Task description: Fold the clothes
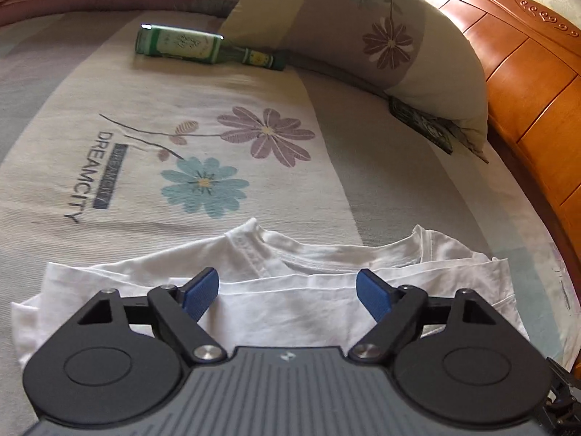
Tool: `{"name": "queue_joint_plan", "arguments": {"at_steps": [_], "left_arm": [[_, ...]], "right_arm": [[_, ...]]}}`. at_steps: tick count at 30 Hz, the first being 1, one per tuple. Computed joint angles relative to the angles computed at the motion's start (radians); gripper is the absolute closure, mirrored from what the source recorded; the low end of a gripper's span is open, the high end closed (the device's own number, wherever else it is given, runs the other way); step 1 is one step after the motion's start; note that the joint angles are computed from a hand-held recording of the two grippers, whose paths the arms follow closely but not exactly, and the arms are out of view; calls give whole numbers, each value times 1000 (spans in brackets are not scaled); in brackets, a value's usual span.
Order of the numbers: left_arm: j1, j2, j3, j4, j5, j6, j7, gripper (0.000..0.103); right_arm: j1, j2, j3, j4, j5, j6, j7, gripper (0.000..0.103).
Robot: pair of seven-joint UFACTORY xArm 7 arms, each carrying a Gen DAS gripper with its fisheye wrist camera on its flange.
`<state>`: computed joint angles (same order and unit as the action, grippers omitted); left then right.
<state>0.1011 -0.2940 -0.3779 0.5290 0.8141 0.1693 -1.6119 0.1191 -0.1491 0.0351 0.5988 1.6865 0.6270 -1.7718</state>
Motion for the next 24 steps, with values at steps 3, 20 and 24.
{"name": "queue_joint_plan", "arguments": {"at_steps": [3, 20, 24], "left_arm": [[75, 54, -68, 62, 146, 69, -101, 20], [-258, 473, 163, 427, 23, -294, 149, 18], [-234, 618, 137, 530, -55, -338, 216, 19]], "right_arm": [[-4, 4, -5, 3, -11, 15, 10, 0], [0, -3, -4, -4, -20, 21, -5, 0], [-1, -2, -6, -3, -29, 29, 3, 0]]}}
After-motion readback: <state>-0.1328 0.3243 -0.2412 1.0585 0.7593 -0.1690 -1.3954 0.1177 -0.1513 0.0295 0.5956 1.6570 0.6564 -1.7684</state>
